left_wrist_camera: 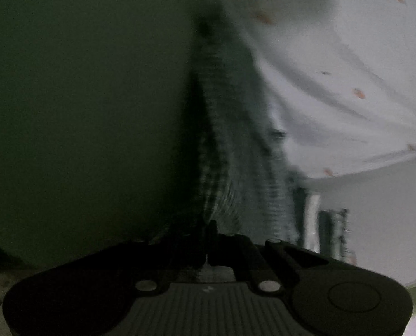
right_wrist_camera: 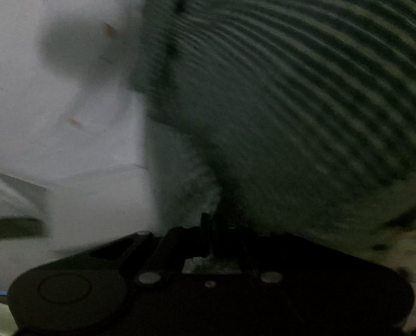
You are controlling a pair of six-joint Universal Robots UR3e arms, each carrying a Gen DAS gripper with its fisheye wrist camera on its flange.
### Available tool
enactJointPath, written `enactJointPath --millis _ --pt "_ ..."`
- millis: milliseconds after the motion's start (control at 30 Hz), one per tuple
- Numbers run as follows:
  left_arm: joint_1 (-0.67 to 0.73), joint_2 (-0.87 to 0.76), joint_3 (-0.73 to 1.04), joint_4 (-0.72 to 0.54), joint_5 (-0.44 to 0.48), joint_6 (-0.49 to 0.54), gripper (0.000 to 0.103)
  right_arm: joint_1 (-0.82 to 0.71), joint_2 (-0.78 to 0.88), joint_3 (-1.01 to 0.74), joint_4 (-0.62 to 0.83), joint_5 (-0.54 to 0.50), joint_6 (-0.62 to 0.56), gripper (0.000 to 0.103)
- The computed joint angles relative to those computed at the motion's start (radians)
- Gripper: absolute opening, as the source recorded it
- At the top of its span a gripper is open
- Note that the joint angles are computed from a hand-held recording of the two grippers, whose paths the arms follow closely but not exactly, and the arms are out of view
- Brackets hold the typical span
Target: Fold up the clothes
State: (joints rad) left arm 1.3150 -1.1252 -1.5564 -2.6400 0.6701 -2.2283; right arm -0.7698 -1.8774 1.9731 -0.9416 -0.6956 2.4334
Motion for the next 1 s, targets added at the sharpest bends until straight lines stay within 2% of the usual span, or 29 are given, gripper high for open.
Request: enactJointPath --millis 100,133,233,267,333,400,467,533,600,700,733,800,933,1000 --pt "0.042 -0.033 0.019 -0.045 0.055 -0.001 0.000 0.092 0.019 -0.029 -0.119 -0.075 0.103 0.006" --pt "0.052 -0.047 0.035 -0.066 0.068 0.008 0.001 0.097 0.025 -0.041 -0.117 -0.066 0.108 0.007" --pt "0.047 -0.068 0.082 -0.020 0.118 -0.028 0.001 0.107 0.027 -0.078 -0.154 -0.037 0.136 0.013" --pt "0.032 -0.056 0.071 0.020 0.117 -0.067 0.001 0.106 0.025 -0.085 -0.165 -0.026 0.141 0.016" --pt "0.056 -0.060 0.099 0.032 0.113 -0.069 0.001 0.082 0.014 -0.080 -0.180 0.008 0.141 0.018" --pt "0.054 -0.072 0.143 0.047 0.075 -0.064 0.001 0.088 0.028 -0.084 -0.265 0.040 0.200 0.018" --pt "0.005 -0.090 0.169 0.132 0.020 -0.114 0.002 0.097 0.046 -0.087 -0.361 0.066 0.266 0.018" --pt "-0.065 -0.121 0.175 0.266 -0.031 -0.207 0.003 0.118 0.086 -0.089 -0.478 0.092 0.356 0.018" --pt "-0.160 -0.154 0.138 0.487 -0.068 -0.366 0.005 0.141 0.132 -0.091 -0.596 0.120 0.448 0.018" --pt "-0.288 -0.240 0.116 0.812 -0.084 -0.598 0.008 0.187 0.222 -0.106 -0.805 0.162 0.609 0.018" --pt "-0.300 -0.267 0.117 0.860 -0.087 -0.620 0.008 0.206 0.262 -0.121 -0.884 0.170 0.674 0.018" --pt "-0.371 -0.344 0.123 1.051 -0.083 -0.755 0.010 0.241 0.344 -0.154 -1.044 0.180 0.810 0.018" --pt "-0.502 -0.527 0.238 1.334 -0.020 -0.943 0.030 0.283 0.513 -0.273 -1.283 0.162 1.026 0.019" --pt "-0.560 -0.655 0.383 1.390 0.028 -0.990 0.036 0.308 0.610 -0.381 -1.362 0.116 1.114 0.023"
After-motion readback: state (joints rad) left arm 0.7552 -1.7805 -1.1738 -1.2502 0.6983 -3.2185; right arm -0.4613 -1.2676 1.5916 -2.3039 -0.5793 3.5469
